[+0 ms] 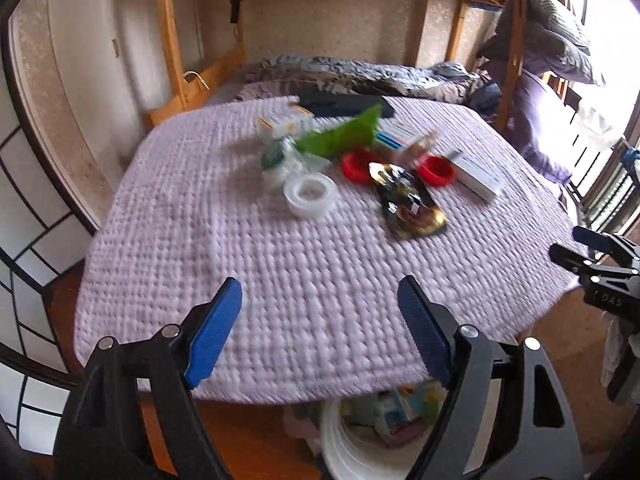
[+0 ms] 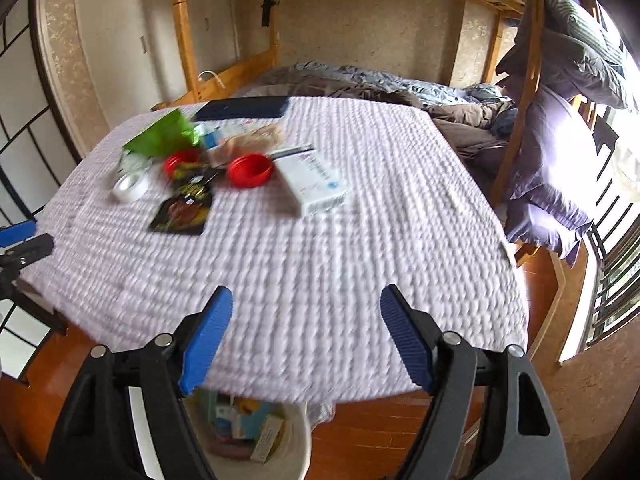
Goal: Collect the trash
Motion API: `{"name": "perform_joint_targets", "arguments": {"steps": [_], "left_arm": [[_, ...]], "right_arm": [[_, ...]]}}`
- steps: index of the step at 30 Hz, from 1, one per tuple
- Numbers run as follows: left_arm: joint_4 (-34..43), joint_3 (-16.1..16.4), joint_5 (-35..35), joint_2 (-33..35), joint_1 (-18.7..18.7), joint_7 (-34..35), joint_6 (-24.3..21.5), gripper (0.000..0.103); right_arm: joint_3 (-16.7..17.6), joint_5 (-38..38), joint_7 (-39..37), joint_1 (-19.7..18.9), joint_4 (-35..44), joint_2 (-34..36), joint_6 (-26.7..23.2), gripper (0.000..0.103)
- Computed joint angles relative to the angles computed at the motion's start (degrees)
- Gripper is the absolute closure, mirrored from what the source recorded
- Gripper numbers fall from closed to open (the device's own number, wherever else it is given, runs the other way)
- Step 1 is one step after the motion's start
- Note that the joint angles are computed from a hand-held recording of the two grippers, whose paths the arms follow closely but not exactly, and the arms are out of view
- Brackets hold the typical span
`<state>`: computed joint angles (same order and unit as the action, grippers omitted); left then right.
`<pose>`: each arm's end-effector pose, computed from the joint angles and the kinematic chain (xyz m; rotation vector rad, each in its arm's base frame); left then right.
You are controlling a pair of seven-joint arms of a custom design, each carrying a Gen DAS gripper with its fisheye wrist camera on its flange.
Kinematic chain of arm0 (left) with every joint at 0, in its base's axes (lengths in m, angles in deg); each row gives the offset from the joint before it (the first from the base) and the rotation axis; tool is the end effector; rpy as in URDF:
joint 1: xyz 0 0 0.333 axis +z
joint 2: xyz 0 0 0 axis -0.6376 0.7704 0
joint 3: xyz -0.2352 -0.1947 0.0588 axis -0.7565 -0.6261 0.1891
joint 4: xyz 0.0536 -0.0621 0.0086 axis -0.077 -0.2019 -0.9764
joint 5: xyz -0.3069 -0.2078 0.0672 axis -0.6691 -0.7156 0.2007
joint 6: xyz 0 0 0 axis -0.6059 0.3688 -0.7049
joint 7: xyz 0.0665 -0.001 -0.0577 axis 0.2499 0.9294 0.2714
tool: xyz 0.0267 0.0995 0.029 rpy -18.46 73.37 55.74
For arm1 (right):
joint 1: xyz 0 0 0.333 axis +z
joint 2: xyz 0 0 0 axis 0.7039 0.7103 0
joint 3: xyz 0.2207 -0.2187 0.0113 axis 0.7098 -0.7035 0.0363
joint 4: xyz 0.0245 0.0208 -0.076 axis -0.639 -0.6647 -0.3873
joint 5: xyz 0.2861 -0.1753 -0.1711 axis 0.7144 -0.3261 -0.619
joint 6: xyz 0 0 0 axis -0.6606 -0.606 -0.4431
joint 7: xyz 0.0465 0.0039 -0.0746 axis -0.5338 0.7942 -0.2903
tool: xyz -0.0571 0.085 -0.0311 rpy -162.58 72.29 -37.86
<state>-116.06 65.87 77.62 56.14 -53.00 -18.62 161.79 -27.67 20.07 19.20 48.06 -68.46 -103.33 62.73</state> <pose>0.3914 -0.2403 0.5994 -2.1205 1.3746 -0.5159 0.5006 -0.0035 0.6383 -2.2844 1.1271 -0.3949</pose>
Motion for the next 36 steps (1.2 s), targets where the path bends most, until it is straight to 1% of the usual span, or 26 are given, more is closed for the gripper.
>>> {"name": "perform_joint_targets", "arguments": {"steps": [1,2,4,6,7,10,15,17,22,28,33,35,36], "left_arm": [[0.1,0.6,1.1,0.4,0.9,0.1,0.1,0.015],[-0.2,1.5,1.3,0.3,1.6,0.4,0.6,0.015],[-0.4,2.9,1.8,1.1,3.2,0.7,1.4,0.015],[-0.3,4.0,2.6,2.0,4.9,1.6,1.6,0.014],[0.0,4.4,2.8,2.7,5.6,1.8,1.7,0.014],[-0.4,6.2,2.3,4.1,7.5,1.9,4.2,0.014],[-0.5,8.2,2.1,6.2,10.6,2.3,7.0,0.014],[-0.2,8.8,2.1,7.0,11.5,3.0,7.8,0.014],[0.1,10.1,1.3,8.6,13.3,5.5,10.6,0.014],[0.6,10.3,1.1,10.4,14.2,7.8,11.2,0.014],[0.1,10.6,-0.4,10.8,14.4,9.4,12.5,0.014],[0.0,10.8,-1.0,10.9,14.4,10.2,12.7,0.010],[0.1,10.6,-0.8,11.0,14.4,10.4,12.7,0.009]], "right_arm": [[0.4,-0.5,1.6,-0.1,2.7,3.1,1.1,0.027],[0.6,-0.6,2.8,-0.2,5.0,5.7,1.9,0.027],[1.0,-1.8,4.9,-0.5,9.0,10.7,4.9,0.027],[1.5,-2.9,7.2,-0.5,13.1,15.2,6.4,0.026],[1.8,-3.7,8.6,-0.5,15.3,17.4,6.6,0.026],[2.5,-5.7,11.8,-0.2,20.9,23.2,7.9,0.026],[3.0,-8.6,15.2,0.0,30.0,31.1,8.0,0.026],[3.2,-9.8,15.9,0.1,33.9,34.2,7.3,0.026],[3.4,-11.3,17.8,0.0,40.7,39.3,5.5,0.026],[3.2,-13.2,19.4,-0.1,45.6,43.4,4.2,0.026],[3.6,-12.6,19.9,-0.8,46.0,44.2,4.0,0.024],[3.7,-12.7,20.0,-0.8,46.0,44.3,4.0,0.020],[3.7,-12.6,20.0,-0.8,45.8,44.2,4.1,0.020]]}}
